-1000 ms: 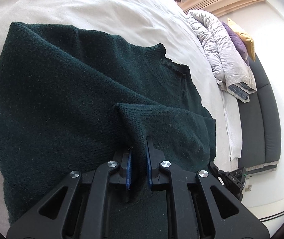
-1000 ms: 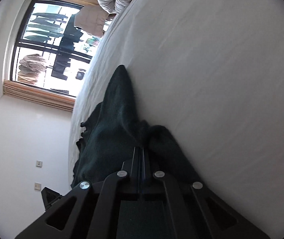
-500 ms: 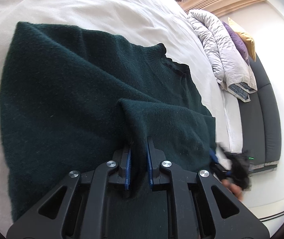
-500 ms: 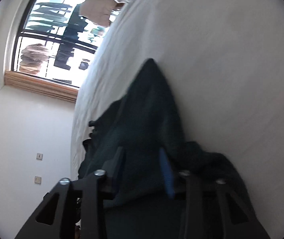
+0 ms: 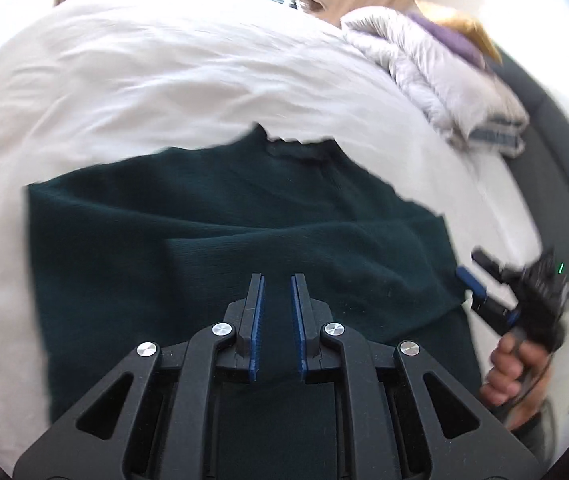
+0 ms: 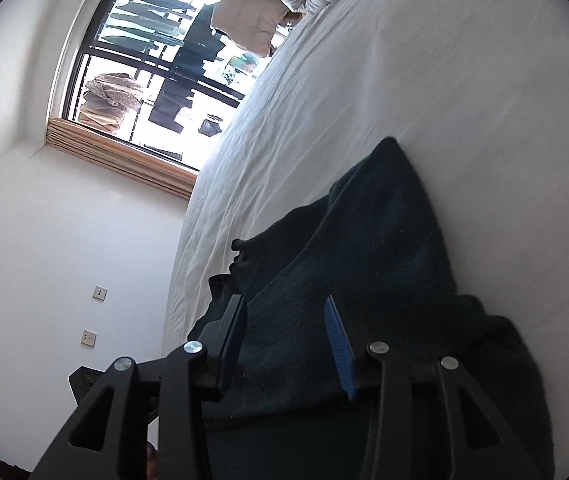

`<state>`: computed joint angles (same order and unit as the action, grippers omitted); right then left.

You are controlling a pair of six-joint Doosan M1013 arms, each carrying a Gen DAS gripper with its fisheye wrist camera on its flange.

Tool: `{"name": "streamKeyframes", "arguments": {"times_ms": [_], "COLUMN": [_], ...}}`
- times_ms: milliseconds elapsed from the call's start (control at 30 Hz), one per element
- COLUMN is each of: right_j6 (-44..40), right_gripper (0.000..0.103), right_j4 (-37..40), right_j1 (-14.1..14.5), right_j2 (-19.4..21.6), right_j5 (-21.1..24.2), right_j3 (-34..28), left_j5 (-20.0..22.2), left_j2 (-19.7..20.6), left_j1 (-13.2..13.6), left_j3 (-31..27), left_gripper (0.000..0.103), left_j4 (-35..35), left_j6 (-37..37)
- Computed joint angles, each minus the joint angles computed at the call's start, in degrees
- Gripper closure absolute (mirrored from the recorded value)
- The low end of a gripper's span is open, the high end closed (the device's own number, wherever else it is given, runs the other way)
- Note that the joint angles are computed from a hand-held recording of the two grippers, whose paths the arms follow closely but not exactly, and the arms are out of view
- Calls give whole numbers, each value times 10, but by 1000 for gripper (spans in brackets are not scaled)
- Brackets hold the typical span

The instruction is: Fold small clothes

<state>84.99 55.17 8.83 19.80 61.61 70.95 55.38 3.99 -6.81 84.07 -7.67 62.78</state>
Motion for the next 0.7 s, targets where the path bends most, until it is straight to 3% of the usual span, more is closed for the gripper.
{"name": "streamKeyframes", "arguments": {"times_ms": [67, 100, 167, 233, 400, 500, 533, 567, 700], "right_j6": [24, 35, 44, 28, 25, 20, 8, -3, -129], "right_gripper": [65, 85, 103, 103, 102, 62, 55, 42, 37], "right_j4": [3, 7, 8, 26, -31, -105, -116, -144, -213], "right_j1": [-1, -5, -12, -22, -38, -48, -54, -56, -51], "right_j2": [13, 16, 16, 9, -31, -69, -81, -97, -159], "right_j5": [9, 8, 8, 4, 7, 16, 22, 25, 31], "right_j3": [1, 6, 18, 34, 63, 77, 80, 83, 101], "left_j5": [17, 16, -28, -45, -51, -33, -28, -24, 0], "left_j2": [15, 17, 4, -3, -20, -46, -60, -75, -143], "left_j1": [-4, -4, -5, -8, -13, -27, -35, -45, -105], "left_j3": [0, 6, 32, 44, 61, 73, 79, 88, 125], "left_gripper": [91, 91, 91, 91, 91, 90, 90, 90, 90], "left_j4": [-2, -4, -4, 6, 26, 72, 95, 120, 226], "left_j6": [-6, -7, 6, 25, 23, -8, -18, -27, -46]}}
